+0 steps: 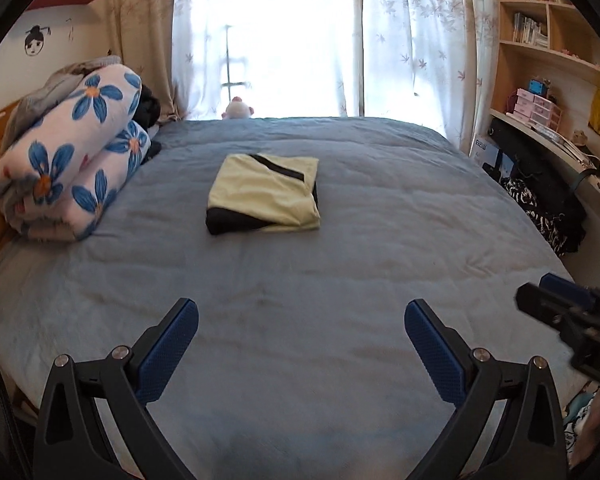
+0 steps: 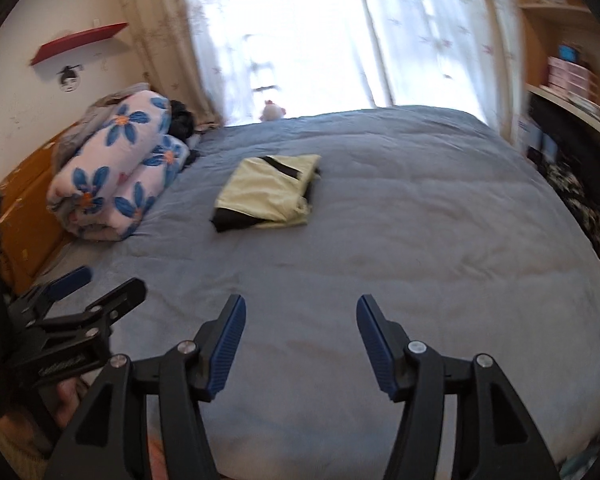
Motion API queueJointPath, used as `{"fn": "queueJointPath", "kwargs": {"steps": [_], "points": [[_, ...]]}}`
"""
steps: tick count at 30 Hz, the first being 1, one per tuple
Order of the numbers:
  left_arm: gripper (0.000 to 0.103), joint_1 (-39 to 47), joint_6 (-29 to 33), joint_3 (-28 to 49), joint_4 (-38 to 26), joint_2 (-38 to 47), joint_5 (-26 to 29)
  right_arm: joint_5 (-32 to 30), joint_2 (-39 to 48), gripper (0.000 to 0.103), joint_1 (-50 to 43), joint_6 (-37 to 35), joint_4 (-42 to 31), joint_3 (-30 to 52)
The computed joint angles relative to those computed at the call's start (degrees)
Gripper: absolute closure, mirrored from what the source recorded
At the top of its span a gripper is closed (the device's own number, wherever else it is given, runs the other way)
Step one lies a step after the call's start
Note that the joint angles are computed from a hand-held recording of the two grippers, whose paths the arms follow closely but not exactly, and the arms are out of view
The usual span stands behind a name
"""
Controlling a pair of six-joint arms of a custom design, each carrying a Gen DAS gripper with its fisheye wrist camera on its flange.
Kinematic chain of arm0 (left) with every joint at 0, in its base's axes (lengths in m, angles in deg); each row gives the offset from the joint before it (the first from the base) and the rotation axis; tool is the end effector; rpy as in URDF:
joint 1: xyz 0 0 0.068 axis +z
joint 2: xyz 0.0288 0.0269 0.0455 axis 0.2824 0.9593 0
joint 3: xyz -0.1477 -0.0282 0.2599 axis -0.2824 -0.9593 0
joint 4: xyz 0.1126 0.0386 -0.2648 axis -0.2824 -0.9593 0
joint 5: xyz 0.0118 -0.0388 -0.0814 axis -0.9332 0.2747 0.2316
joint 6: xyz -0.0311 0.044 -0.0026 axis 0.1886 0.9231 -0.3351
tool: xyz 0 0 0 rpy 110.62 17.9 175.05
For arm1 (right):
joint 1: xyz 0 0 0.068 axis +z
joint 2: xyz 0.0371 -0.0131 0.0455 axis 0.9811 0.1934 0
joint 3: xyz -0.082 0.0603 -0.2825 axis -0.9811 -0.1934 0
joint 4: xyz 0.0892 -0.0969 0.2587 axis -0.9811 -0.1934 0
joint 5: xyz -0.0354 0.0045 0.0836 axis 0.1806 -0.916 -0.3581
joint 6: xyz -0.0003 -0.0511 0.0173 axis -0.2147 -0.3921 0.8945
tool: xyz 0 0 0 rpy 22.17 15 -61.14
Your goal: Fold large clothes
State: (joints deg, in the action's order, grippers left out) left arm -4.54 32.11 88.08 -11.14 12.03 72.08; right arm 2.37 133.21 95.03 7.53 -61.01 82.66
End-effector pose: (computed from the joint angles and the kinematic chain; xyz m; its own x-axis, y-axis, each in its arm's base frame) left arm 0.2887 -0.1119 0.3578 -0.5888 0.2037 -0.7822 0.3738 0.9267 -0.0401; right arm 0.2105 0.0490 0.3664 -0.6008 0.2477 -0.7601 0.2488 0.9615 0.1168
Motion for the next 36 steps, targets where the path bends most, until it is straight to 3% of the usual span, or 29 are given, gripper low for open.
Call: {"fn": "queueJointPath", "kwargs": {"steps": [3, 7, 36], "points": [[0.001, -3.0, -2.4, -5.1, 2.9, -2.5, -3.7, 7.6, -0.9, 0.029, 4.4, 4.5, 0.1, -4.1], [0.001, -5.4, -4.1, -8.2, 4.1, -3.4, -5.6, 12.6, -2.1, 0.027, 7.8, 7.5, -0.1, -7.3], [0.001, -5.9, -7.0, -7.7, 0.2, 1.8, -5.6, 9.7, -2.7, 0.027, 5.8, 7.8, 0.6, -10.0]]}}
